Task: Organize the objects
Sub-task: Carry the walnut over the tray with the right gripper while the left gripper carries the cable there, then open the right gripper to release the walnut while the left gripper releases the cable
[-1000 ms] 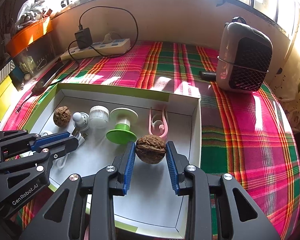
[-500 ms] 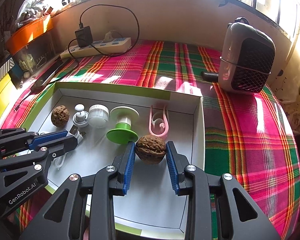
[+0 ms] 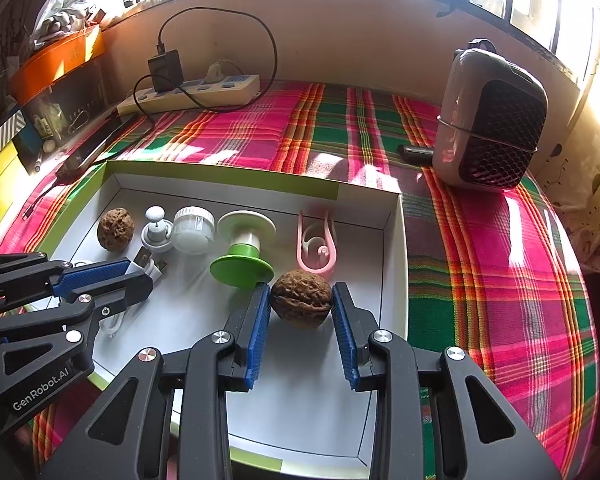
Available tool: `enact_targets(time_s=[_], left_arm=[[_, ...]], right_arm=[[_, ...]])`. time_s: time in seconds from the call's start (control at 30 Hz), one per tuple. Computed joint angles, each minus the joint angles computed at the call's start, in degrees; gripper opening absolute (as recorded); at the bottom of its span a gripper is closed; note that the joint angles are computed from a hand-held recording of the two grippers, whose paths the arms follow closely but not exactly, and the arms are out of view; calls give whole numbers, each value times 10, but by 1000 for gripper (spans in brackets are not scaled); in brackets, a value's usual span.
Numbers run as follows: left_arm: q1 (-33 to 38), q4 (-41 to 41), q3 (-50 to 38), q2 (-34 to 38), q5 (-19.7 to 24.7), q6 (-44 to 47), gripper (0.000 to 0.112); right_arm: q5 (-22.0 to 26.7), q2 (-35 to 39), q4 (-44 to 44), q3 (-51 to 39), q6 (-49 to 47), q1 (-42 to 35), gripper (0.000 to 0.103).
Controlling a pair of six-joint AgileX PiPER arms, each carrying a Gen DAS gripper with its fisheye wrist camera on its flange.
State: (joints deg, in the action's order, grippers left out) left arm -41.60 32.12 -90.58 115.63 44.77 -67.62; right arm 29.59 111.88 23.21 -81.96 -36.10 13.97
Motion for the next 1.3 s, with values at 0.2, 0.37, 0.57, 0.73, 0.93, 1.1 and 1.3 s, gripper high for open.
enact_targets(time_s=[0.2,0.37,0.57,0.73,0.93,1.1,1.3], left_arm=[[0,1,2,-1,-1,-2,21],[1,0,2,-1,-1,-2,22],[-4,4,1,-1,4,-8,23],[-10,13,9,-10,1,-16,23],[-22,30,13,-19,10,-29,23],[-35,48,17,-26,22,-47,24],[-49,63,32,-41,25,-69,24]], right_arm=[[-3,-1,-7,1,7,2,33],[-3,-2,-7,3,9,2,33],[-9,-9,-1,11,6,1,35],[-16,-19,8,23,3,0,42],[-19,-32,25,37,-3,-7,42],[-24,-46,44,53,-15,-12,42],[-33,-64,65,77,-34,-17,42]])
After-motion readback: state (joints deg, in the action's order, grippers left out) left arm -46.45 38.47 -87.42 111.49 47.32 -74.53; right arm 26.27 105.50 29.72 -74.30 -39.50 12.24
